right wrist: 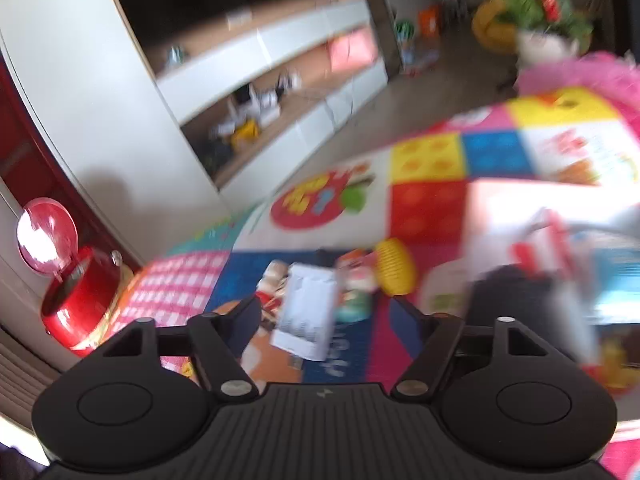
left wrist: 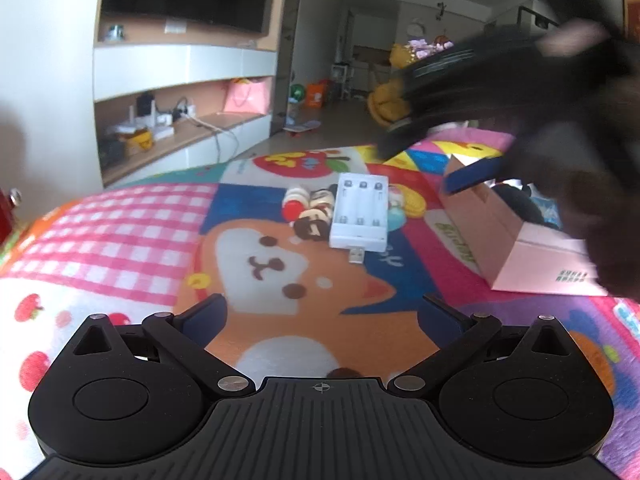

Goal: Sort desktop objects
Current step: 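Move the right tool to the white battery charger on the mat, then close the right tool on the white battery charger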

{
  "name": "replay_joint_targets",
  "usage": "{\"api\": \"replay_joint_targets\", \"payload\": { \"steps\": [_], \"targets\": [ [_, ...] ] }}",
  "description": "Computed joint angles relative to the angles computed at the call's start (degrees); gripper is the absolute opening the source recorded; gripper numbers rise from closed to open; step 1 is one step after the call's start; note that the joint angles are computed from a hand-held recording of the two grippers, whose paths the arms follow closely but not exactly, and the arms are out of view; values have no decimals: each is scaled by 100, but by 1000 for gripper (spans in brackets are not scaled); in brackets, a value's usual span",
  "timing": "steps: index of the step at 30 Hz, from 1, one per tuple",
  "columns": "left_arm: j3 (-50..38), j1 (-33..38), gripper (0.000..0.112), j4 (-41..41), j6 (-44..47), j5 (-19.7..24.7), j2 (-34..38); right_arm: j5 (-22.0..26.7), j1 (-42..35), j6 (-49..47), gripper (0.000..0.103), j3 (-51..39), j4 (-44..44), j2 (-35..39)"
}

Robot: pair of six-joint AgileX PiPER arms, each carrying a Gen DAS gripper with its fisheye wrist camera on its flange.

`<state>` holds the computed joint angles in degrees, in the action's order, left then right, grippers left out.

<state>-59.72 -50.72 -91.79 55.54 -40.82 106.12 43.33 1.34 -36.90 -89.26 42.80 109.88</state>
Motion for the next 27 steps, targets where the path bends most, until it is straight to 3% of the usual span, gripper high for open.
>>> {"api": "replay_joint_targets", "payload": {
  "steps": [3, 6, 7, 10, 11, 14, 18, 19, 20, 21, 22, 25, 27],
  "targets": [
    [-59, -121, 103, 19, 238, -147, 63, -86, 660, 1430, 75, -753, -1291, 651],
    [-30, -124, 103, 113, 199, -93, 54, -276, 969, 2079, 81, -1060, -1857, 1063],
    [-18, -93, 103, 134, 146, -38, 47, -452, 1059, 2195, 74, -1008, -2066, 1067],
    [37, -31, 103, 191, 17, 90, 4, -606, 1138, 1929, 23, -792, -2360, 933],
    [43, -43, 103, 186, 23, 86, -3, -473, 1073, 1638, 12, -756, -2201, 875],
    [17, -87, 103, 163, 114, 56, 19, -71, 821, 1175, 9, -555, -1775, 654],
    [-202, -200, 103, -248, 743, 22, 129, -235, 589, 211, 14, 104, -954, 226],
    [-219, -252, 103, -315, 844, -21, 143, -203, 555, 151, 38, 114, -816, 200],
    [-217, -308, 103, -366, 925, -55, 139, -186, 556, 226, 73, 62, -780, 222],
    [-177, -355, 103, -429, 1001, -50, 99, -247, 601, 377, 83, 31, -808, 247],
    [-125, -385, 103, -482, 1049, -36, 53, -346, 656, 479, 87, 8, -818, 289],
    [76, -414, 103, -701, 1274, -20, -151, -275, 875, 970, 87, -425, -1194, 678],
    [232, -362, 103, -805, 1546, -31, -333, -596, 1068, 1215, 70, -421, -1572, 805]
  ]
}}
